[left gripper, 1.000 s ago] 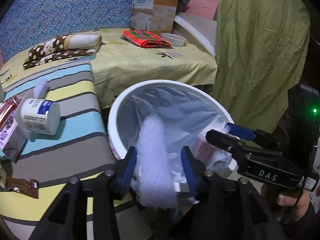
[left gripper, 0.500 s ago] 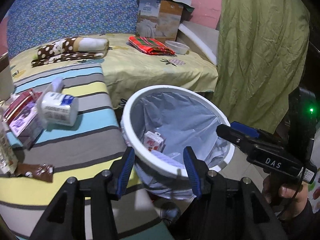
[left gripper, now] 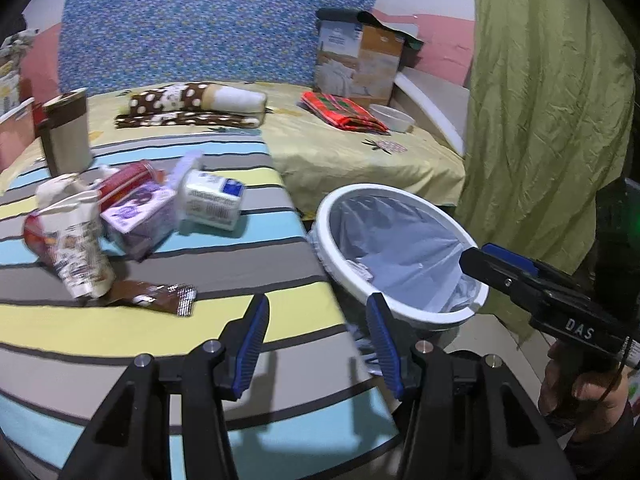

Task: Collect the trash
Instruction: 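Open the left tool over the bin to drop the foam sleeve, then grasp the patterned paper cup with the left tool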

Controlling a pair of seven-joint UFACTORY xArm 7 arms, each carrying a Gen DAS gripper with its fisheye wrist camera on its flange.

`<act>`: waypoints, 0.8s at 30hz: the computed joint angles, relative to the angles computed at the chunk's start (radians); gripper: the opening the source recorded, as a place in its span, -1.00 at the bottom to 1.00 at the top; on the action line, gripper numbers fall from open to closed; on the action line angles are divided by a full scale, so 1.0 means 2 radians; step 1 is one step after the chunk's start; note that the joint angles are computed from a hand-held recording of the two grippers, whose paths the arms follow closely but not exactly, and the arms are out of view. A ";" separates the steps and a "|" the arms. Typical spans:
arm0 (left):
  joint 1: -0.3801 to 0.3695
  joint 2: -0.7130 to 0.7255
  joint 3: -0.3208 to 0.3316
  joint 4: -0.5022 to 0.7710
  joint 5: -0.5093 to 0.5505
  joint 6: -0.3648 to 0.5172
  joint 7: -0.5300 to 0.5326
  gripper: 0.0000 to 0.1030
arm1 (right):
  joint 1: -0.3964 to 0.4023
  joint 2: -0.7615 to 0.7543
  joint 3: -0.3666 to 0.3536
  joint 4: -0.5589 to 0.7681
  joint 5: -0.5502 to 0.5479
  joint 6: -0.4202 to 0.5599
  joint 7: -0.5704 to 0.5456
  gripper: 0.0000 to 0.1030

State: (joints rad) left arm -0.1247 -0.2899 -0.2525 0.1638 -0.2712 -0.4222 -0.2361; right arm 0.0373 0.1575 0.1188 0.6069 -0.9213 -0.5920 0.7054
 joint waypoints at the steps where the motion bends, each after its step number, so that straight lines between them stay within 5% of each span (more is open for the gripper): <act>1: 0.006 -0.006 -0.010 -0.005 -0.011 0.000 0.003 0.02 | 0.000 0.001 0.003 0.003 -0.010 0.002 0.005 0.32; 12: 0.067 -0.084 -0.048 -0.071 -0.058 0.012 -0.004 0.02 | 0.020 0.014 0.024 0.041 -0.088 0.015 0.055 0.32; 19: 0.123 -0.126 -0.061 -0.102 -0.042 0.025 -0.029 0.02 | 0.042 0.021 0.031 0.059 -0.103 0.017 0.062 0.32; 24: 0.158 -0.114 -0.039 -0.100 -0.014 0.013 -0.027 0.02 | 0.051 0.024 0.034 0.066 -0.093 0.025 0.057 0.32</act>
State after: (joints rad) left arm 0.1910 -0.5174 -0.3311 -0.0362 -0.2999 -0.3972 -0.2896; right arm 0.1403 0.2053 0.1862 0.7381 -1.1074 -0.5415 0.8200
